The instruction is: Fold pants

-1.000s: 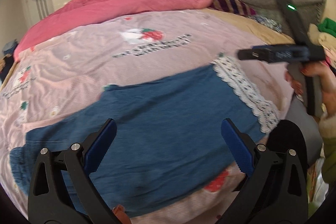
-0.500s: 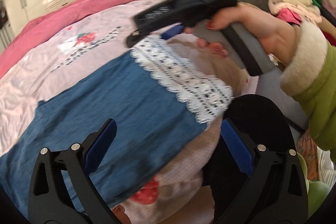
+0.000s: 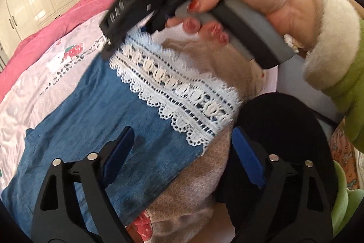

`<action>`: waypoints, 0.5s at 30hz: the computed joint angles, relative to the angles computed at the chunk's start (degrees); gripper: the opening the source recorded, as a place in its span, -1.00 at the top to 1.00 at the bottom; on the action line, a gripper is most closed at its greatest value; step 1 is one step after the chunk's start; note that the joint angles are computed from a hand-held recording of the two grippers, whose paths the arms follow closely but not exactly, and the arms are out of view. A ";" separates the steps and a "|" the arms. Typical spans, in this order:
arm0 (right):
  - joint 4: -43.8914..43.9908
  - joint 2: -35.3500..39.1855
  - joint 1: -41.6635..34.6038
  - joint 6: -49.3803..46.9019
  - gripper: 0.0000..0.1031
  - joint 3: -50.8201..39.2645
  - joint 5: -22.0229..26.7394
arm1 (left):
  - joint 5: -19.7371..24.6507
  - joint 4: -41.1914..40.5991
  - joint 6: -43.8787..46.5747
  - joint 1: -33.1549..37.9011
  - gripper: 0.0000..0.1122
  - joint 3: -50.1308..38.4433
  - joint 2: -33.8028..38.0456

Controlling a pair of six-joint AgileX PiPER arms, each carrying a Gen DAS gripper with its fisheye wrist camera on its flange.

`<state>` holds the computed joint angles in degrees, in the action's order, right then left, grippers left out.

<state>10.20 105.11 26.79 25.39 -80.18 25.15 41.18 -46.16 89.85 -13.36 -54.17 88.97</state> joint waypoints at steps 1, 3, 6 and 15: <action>0.98 0.01 -0.02 -0.66 0.44 -0.28 -0.19 | -0.73 -0.22 -0.05 -0.22 -0.40 0.04 0.66; 1.89 0.09 0.04 -1.28 0.48 -1.21 -0.05 | -1.88 -0.22 -0.24 -0.61 -0.37 0.00 1.54; -0.07 1.09 0.45 0.81 0.49 -4.35 1.92 | -3.04 -1.25 0.53 -1.07 -0.25 0.33 2.26; -3.42 4.57 0.41 3.77 0.49 -9.51 6.65 | -4.25 -4.32 5.90 -1.03 0.28 1.27 3.12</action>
